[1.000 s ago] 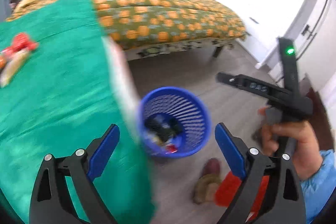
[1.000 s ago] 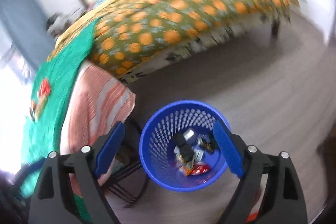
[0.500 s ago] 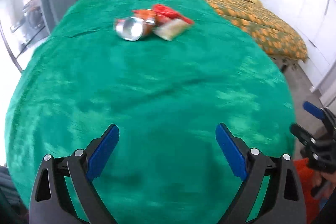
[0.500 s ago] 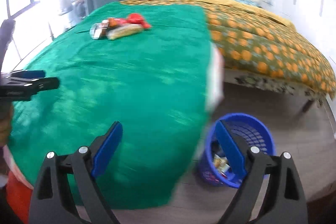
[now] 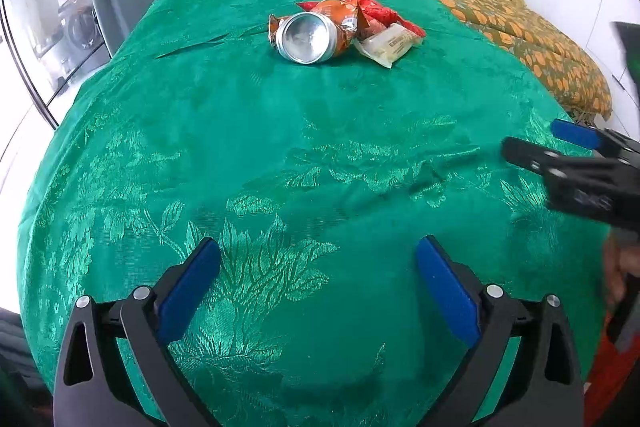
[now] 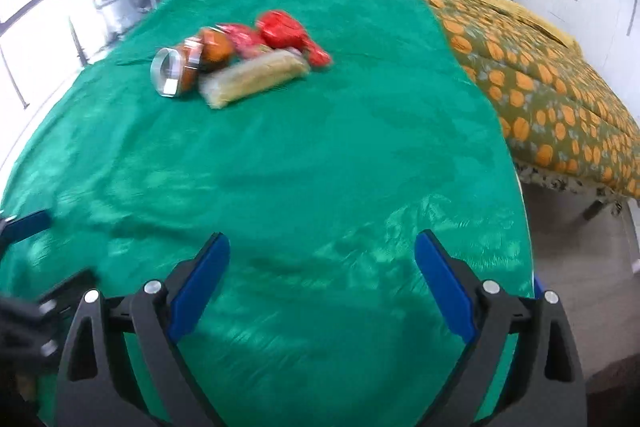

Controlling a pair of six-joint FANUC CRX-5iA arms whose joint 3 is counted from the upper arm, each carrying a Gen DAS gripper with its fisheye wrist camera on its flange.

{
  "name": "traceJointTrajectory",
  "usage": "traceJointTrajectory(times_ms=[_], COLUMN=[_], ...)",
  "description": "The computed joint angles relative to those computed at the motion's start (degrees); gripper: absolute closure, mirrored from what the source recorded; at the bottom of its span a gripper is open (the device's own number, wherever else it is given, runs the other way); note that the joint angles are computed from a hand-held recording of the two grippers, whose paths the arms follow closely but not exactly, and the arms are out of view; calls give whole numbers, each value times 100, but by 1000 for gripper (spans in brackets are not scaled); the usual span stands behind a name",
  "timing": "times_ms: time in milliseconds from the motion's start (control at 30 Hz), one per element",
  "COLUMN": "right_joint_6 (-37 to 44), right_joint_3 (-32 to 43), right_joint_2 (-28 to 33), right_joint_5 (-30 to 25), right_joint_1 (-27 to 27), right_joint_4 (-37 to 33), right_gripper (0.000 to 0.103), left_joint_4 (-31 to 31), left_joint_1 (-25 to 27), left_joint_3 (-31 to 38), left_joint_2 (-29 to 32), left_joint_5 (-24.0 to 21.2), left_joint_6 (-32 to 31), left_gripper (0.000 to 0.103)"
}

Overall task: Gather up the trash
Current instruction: 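Move the left tool to the crushed orange can and grasp it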

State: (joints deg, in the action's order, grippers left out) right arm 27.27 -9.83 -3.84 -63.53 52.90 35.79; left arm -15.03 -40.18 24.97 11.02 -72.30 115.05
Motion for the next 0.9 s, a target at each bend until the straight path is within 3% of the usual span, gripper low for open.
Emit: traceJointTrajectory(times_ms=[67,467,667,900], right_joint_6=[71,349,365,364], right_joint_3=[24,-39,-6,-3], right_joint_2=[-34,-130,-79,-76], right_joint_5=[198,290,298,299], right_joint_1=[-200,-314,-324,-322], right_joint_4=[-332,-499,-507,-509], right_gripper=[11,6,5,5], left_joint_4=[1,291,121,-55], left_joint_1=[4,196,338,580], left_joint_3=[-40,-99,1231,2947], left_joint_2=[-24,-58,841,2070], left_joint_5=[19,240,-17,-560], left_joint_6=[2,-128,-271,84], left_gripper=[6,6,6,6])
